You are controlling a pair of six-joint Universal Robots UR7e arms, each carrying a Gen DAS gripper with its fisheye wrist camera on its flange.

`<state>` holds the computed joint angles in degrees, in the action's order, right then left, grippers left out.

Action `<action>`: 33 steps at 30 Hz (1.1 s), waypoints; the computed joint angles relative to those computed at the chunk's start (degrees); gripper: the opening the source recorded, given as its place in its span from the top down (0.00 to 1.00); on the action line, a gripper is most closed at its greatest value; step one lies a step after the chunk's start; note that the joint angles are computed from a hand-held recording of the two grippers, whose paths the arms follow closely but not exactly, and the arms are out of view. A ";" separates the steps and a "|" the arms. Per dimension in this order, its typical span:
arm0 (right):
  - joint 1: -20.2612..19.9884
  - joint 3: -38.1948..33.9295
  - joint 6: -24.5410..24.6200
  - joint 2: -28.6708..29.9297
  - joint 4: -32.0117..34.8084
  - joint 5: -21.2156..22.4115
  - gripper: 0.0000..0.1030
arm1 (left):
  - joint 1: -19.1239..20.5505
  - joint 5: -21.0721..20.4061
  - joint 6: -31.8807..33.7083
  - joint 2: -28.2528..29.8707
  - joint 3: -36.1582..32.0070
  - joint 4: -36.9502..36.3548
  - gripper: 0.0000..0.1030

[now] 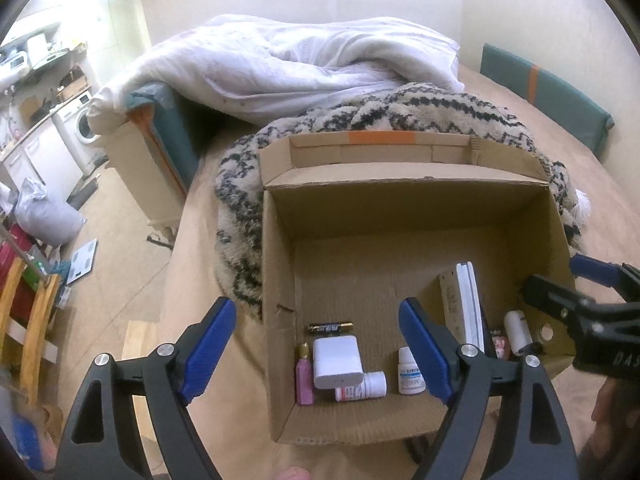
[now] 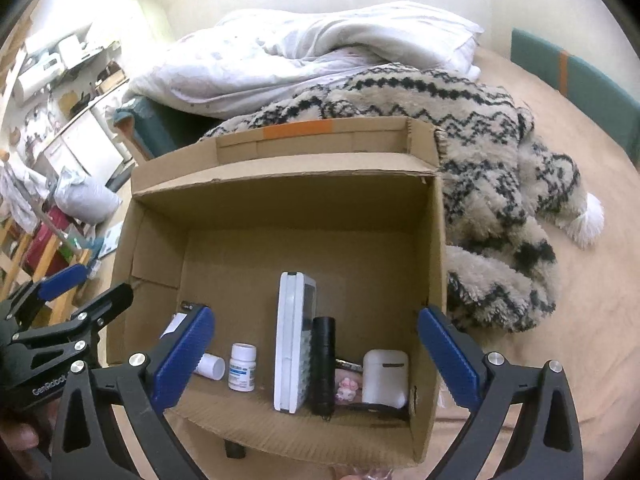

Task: Organize rigid objects
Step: 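Withdraw both tools from the box back toward the remaining items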

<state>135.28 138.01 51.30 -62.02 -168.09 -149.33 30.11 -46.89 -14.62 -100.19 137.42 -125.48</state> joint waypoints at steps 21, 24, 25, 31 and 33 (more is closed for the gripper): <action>4.00 6.83 21.52 -4.92 2.67 16.43 0.00 | -1.02 -4.29 -19.86 -13.90 -0.12 27.84 0.20; 3.93 8.18 24.48 -4.07 0.78 19.01 0.00 | -0.24 -7.12 -21.50 -13.92 0.41 30.35 0.20; 4.00 8.34 25.25 -3.83 0.58 19.41 0.00 | -0.15 -7.86 -21.49 -13.55 0.66 30.29 0.20; 2.69 12.78 28.68 -2.38 -12.01 20.19 0.00 | 2.08 -15.39 -20.55 -5.43 0.87 26.62 0.21; 1.78 14.79 30.90 -1.76 -17.33 20.10 0.00 | 2.80 -17.31 -20.29 -2.20 0.96 24.91 0.21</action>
<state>137.07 152.80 82.20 -63.78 -185.42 -129.23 32.90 -64.21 -34.92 -102.40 138.38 -100.56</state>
